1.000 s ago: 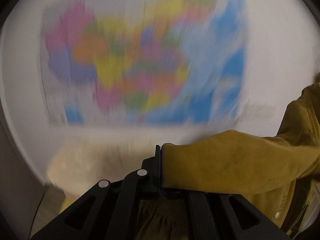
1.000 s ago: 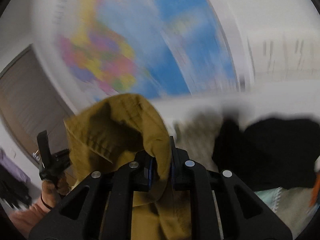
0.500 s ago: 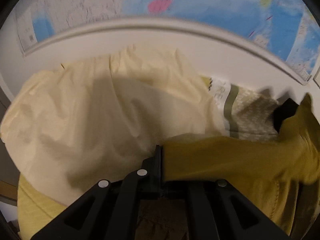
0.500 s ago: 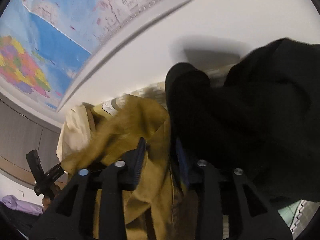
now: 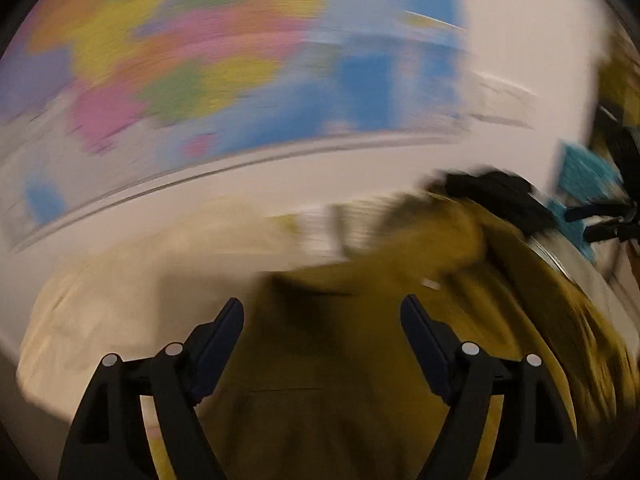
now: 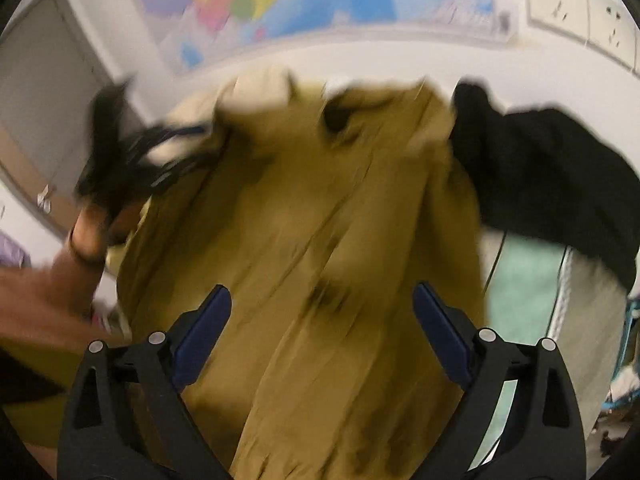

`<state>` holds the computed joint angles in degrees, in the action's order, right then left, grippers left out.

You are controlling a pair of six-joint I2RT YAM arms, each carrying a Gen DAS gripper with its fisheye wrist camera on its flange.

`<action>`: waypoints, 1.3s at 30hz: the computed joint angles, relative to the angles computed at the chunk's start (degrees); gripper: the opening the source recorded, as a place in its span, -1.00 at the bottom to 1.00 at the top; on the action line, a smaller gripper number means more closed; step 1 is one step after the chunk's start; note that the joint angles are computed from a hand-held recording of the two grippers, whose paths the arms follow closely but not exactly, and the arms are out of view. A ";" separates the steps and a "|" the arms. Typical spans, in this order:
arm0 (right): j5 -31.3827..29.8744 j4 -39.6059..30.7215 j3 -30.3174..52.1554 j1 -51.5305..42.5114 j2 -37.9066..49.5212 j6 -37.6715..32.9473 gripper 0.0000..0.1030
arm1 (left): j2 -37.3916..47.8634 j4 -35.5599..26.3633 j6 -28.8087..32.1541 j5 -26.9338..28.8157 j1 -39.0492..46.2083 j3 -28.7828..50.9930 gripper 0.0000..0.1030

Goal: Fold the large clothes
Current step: 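Lower the jacket onto the bed with both tools, spreading it flat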

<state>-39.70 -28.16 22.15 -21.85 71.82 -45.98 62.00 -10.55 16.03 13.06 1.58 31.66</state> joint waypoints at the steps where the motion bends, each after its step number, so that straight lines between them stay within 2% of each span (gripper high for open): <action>1: 2.04 1.27 -2.86 2.18 -1.48 0.61 0.76 | 1.95 0.79 0.06 -1.09 -3.70 -0.24 0.54; 2: 3.67 3.12 -4.70 3.13 -1.48 0.91 0.68 | 4.94 1.34 -0.06 -1.69 -6.60 0.21 0.54; 4: 8.07 8.66 -7.64 5.42 0.18 2.98 -0.05 | 12.49 3.91 -1.49 -4.24 -12.25 1.80 0.54; 5: 7.51 8.34 -6.75 3.56 2.33 2.56 -0.88 | 16.14 5.01 -1.75 -4.18 -13.18 2.96 0.53; 6: 6.05 5.75 -4.97 0.28 2.71 2.08 -0.97 | 20.83 5.09 -2.79 -4.10 -14.28 5.50 0.43; 8: 2.17 -0.73 -1.06 -8.42 -2.62 -2.06 -0.97 | 28.15 5.78 -5.21 -5.91 -15.39 10.15 0.27; 10: -2.04 -6.75 4.81 -16.58 -3.41 -4.42 -0.97 | 34.09 4.20 -7.33 -5.99 -14.65 16.43 0.17; 11: -3.42 -7.91 8.76 -21.44 -3.46 -4.31 -0.98 | 36.07 2.96 -8.57 -5.86 -13.93 19.41 0.06; 13: -5.15 -7.23 14.84 -27.18 0.89 -2.74 -0.97 | 39.05 1.27 -10.53 -4.23 -11.54 24.65 0.03; 15: -3.63 -0.14 19.25 -29.04 8.03 4.14 -0.96 | 40.47 1.17 -12.88 -5.01 -10.45 27.79 0.03; 16: -2.95 1.91 21.02 -29.00 12.05 5.30 -0.96 | 40.76 2.44 -13.78 -6.32 -9.80 29.01 0.03; 18: -0.67 8.28 24.78 -27.83 23.82 11.22 -0.80 | 41.39 3.89 -14.89 -8.33 -9.13 30.46 0.03; 19: 1.58 10.80 26.60 -26.10 29.82 13.55 -0.79 | 42.48 3.07 -15.86 -9.11 -8.77 32.07 0.03; 20: 3.66 13.41 26.75 -25.69 32.94 14.77 -0.70 | 43.63 2.24 -16.42 -9.99 -8.72 33.47 0.03; 21: 6.06 16.33 27.27 -25.00 36.27 16.80 -0.34 | 45.19 1.36 -17.11 -10.81 -8.63 35.02 0.03; 22: 6.24 16.11 29.04 -24.74 40.45 17.66 -0.09 | 46.00 1.33 -17.74 -11.68 -8.74 35.45 0.03; 23: 5.18 14.87 29.86 -25.78 42.31 16.28 0.43 | 46.58 1.56 -18.17 -12.45 -8.95 35.45 0.03; 24: 3.95 16.63 28.48 -27.46 42.55 15.47 0.54 | 46.71 1.88 -18.24 -12.46 -9.19 34.96 0.04; 25: 2.67 16.54 28.37 -29.04 42.69 14.03 0.54 | 46.54 1.87 -18.15 -12.49 -9.54 34.77 0.05; 26: 0.89 14.79 28.09 -31.21 42.28 10.91 0.57 | 45.61 2.46 -17.68 -12.76 -9.91 33.51 0.08; 28: -2.91 12.19 26.47 -36.63 41.14 4.69 0.80 | 41.28 5.41 -15.60 -12.28 -10.03 28.15 0.16; 29: -5.45 7.03 28.14 -40.03 42.97 -0.97 0.90 | 38.60 6.97 -14.58 -11.75 -10.19 25.26 0.24; 31: -7.29 -5.01 31.67 -45.04 46.93 -12.66 0.89 | 32.46 8.52 -12.47 -9.66 -10.01 19.73 0.32; 32: -5.83 -8.13 31.76 -47.40 48.51 -18.01 0.89 | 29.52 8.66 -11.66 -8.33 -10.18 17.62 0.33; 34: -3.07 -8.29 28.14 -51.08 48.98 -26.04 0.89 | 24.78 9.04 -11.01 -6.65 -10.59 13.87 0.38; 37: -0.68 -11.47 26.71 -56.15 51.53 -36.18 0.65 | 19.21 8.15 -10.18 -3.82 -11.65 9.79 0.40; 38: -0.01 -11.37 25.94 -56.94 51.81 -37.94 0.37 | 17.67 7.69 -10.33 -3.16 -12.16 8.74 0.41; 39: 0.80 -11.15 25.02 -57.72 51.90 -39.71 -0.10 | 16.15 7.33 -10.52 -2.53 -12.64 7.68 0.44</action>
